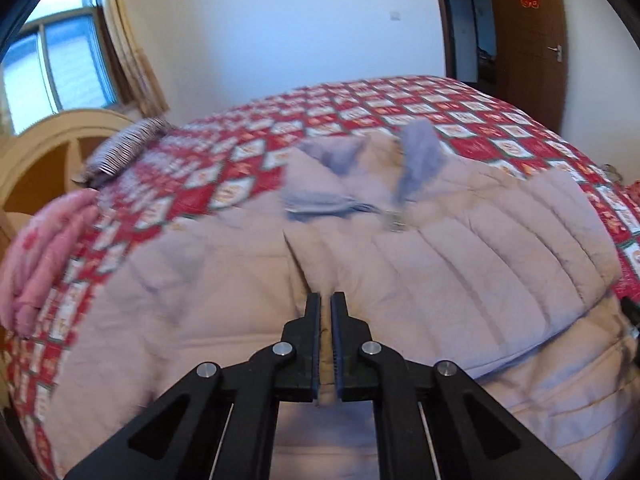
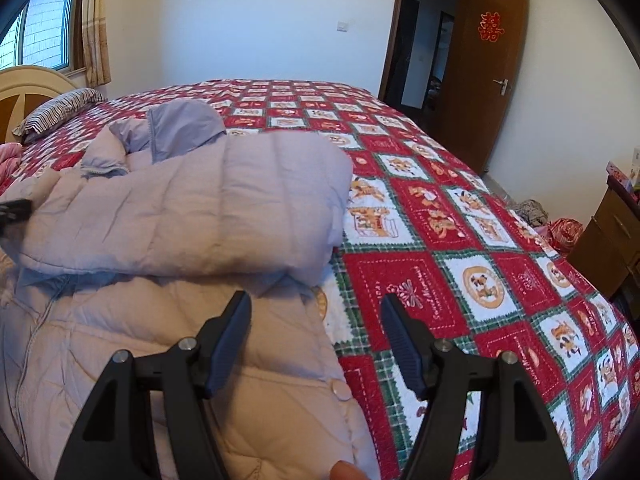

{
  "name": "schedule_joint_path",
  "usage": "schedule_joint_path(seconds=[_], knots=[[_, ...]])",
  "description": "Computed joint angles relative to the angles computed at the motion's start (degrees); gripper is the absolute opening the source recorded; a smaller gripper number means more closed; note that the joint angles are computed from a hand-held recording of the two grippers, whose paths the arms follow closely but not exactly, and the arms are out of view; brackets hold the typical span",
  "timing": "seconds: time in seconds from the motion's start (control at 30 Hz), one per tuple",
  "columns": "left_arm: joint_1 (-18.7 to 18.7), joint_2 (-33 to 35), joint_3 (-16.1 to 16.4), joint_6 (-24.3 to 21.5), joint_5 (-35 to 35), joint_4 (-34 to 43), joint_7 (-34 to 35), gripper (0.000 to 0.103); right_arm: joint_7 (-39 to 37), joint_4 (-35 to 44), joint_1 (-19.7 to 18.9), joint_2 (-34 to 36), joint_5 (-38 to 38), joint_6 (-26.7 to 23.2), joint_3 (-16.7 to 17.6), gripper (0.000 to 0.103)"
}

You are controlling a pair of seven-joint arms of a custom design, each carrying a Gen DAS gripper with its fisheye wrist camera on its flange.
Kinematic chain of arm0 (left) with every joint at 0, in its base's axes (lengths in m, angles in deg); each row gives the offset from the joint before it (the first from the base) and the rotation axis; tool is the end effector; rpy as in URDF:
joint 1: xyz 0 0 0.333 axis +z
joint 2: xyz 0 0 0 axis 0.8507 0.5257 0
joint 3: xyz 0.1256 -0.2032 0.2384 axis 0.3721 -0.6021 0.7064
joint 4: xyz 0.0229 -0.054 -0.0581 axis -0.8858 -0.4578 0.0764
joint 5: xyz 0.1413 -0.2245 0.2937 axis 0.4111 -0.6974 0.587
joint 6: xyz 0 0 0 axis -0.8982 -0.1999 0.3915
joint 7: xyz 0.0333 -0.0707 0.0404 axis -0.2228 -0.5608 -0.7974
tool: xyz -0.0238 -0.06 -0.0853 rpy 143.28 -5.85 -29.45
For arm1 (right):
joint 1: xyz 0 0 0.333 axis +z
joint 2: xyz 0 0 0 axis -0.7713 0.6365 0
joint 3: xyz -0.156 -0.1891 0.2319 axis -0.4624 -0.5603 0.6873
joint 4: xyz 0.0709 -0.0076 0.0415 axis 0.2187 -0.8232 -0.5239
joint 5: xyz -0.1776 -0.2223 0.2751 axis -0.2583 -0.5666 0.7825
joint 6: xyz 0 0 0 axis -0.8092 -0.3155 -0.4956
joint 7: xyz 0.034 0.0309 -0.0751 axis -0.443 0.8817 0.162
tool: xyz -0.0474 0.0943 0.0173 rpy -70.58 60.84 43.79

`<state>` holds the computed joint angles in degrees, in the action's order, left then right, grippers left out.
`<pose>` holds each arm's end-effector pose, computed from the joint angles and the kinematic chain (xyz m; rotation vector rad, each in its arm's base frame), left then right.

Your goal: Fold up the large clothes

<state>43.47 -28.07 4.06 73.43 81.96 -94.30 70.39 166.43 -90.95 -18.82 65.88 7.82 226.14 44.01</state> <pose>0.6415 -0.2211 0.4539 -1.6112 1.7115 -0.5468 0.5786 0.3559 0.4167 -1.7475 1.7470 -0.8643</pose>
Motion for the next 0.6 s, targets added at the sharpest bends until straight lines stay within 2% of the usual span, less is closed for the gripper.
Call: schedule_joint_path(seconds=[0.1,0.17,0.3,0.47,0.6], knots=[[-0.83,-0.65,1.62,-2.95,6.36,-0.93,-3.57,0.005,0.17,0.76,0.10,0.40,-0.51,0.54,-0.08,0.070],[-0.19,0.01,1.35,-4.27,7.52,-0.69,-5.06,0.005,-1.31,1.75,-0.36,1.14,0.81,1.73,0.25,0.070],[1.05,3.57,0.21,-7.01,2.32,2.37,-1.83,0.005,-2.44,4.62,-0.57,3.11,4.50,4.40,-0.39,0.056],[0.11,7.09,0.89,-9.12,-1.36,5.89,-1.31,0.006,-1.59,10.17,0.63,6.22,5.87,4.85,-3.04,0.055],[-0.66,9.41,1.75,-10.08,-3.62,7.54,-0.52,0.006,-11.10,16.11,-0.64,11.10,13.61,3.10,-1.67,0.055]])
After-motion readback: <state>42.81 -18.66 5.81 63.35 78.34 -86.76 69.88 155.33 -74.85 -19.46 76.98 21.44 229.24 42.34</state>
